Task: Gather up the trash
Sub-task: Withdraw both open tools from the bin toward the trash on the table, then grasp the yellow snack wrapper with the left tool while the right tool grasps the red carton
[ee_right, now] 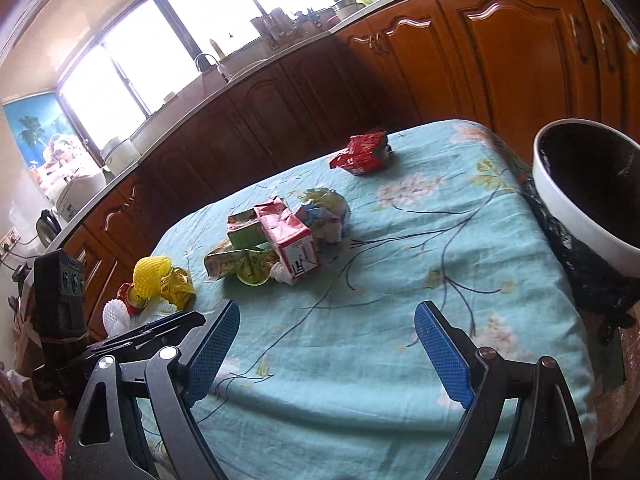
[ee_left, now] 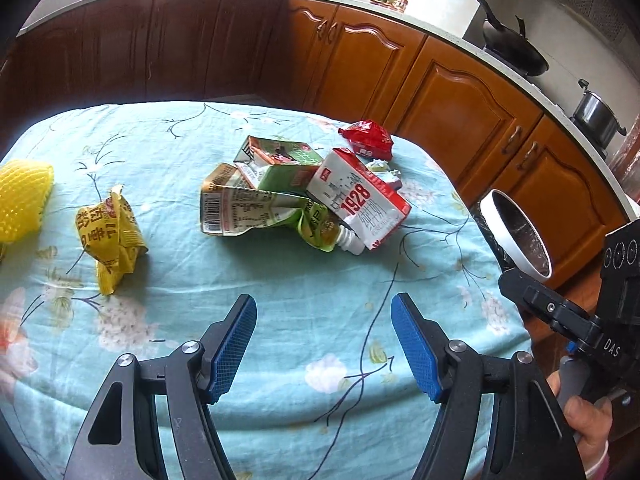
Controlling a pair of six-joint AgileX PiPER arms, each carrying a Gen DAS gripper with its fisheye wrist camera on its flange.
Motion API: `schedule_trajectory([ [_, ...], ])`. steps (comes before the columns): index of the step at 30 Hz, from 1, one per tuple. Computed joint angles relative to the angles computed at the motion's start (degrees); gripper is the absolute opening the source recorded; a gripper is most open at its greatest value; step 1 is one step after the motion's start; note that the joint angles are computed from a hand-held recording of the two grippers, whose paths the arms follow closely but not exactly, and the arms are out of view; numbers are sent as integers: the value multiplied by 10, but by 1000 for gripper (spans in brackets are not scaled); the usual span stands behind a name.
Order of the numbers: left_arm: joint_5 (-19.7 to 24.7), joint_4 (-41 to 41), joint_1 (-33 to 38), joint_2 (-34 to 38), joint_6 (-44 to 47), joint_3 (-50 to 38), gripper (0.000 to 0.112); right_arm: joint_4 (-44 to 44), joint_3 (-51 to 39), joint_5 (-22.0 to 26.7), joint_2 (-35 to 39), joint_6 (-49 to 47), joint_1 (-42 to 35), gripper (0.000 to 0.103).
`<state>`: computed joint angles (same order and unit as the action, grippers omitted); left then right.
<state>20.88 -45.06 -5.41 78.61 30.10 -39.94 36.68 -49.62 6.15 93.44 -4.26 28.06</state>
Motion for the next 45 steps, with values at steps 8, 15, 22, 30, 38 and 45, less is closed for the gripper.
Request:
schedule_trajectory([
  [8, 18, 4, 58, -8, 13, 1, 69, 52, -82, 35, 73, -76, 0, 90],
  [15, 37, 10, 157, -18, 20, -17, 74, 27, -152, 66, 125, -81, -10, 90],
  [22, 15, 78, 182, 16, -39, -42, 79, -53, -233, 101, 181, -24, -12, 87],
  [30, -34, 107, 156, 131, -70, -87, 77, -141, -307, 133, 246, 59, -1, 58],
  [38, -19, 42, 141, 136, 6, -88, 29, -163, -242, 92, 202, 92, 8, 32],
  [45, 9, -43, 112, 69, 88, -53, 24, -48, -125, 33, 105, 10, 7, 32],
])
